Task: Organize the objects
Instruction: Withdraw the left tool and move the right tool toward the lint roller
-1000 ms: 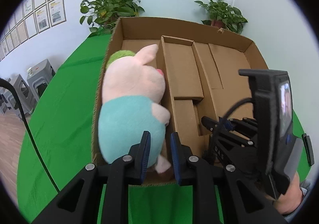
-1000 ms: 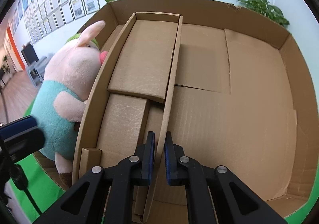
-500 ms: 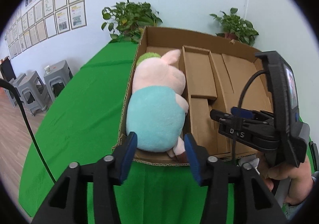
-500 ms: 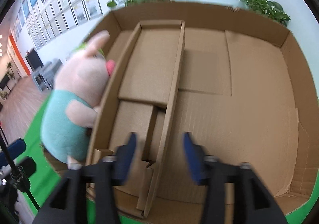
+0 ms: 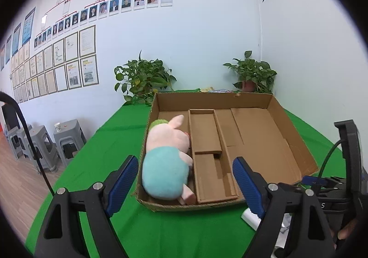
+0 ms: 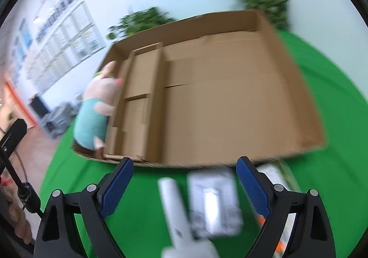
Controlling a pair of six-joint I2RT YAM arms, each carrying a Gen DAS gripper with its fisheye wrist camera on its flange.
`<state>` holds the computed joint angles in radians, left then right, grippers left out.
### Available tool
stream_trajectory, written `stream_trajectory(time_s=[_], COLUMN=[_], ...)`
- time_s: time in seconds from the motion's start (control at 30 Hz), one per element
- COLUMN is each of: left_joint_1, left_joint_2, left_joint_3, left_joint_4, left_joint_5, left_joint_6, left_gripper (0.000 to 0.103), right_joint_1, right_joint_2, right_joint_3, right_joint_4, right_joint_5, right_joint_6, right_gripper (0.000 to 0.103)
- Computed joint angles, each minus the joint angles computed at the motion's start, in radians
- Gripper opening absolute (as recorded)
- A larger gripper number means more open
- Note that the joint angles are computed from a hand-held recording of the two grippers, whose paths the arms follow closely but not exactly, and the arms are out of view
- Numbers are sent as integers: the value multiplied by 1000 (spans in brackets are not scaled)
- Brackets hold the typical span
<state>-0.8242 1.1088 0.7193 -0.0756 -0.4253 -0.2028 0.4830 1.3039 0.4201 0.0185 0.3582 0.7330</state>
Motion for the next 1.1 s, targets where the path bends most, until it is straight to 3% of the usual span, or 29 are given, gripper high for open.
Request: stream_trajectory(time_s=[0.1, 0.2, 0.37, 0.47, 0.57, 0.7, 0.87, 1.1], left_joint_1=[-67, -138, -191, -203, -196, -161, -150, -161], left_joint_2=[-2, -8, 7, 27, 51, 81, 145, 194], left_joint_3=[3, 1, 19, 25, 35, 52, 80, 92], left_joint_4=[-24, -41, -95, -102, -107, -113, -102, -73], left_joint_5=[-79, -152, -180, -161, -127, -50, -40, -49], left_joint_6=[-37, -71, -123, -150, -163, -199, -211, -194], left_gripper=[84, 84, 84, 84, 83, 83, 83, 82], right_joint_1=[94, 340, 603, 679, 694, 663, 558, 520], right_joint_2=[-91, -242, -292, -285, -285, -342, -394, -379], right_joint_3=[-2, 11, 84, 114, 113, 67, 9, -5], right_joint_4=[-174, -483, -836, -950, -992, -914, -755, -742], right_joint_5=[148, 358, 509, 543, 540, 529, 468, 458], right_joint_6=[64, 309, 601, 706, 736, 627, 417, 386], right_gripper=[91, 91, 91, 91, 91, 91, 91, 91])
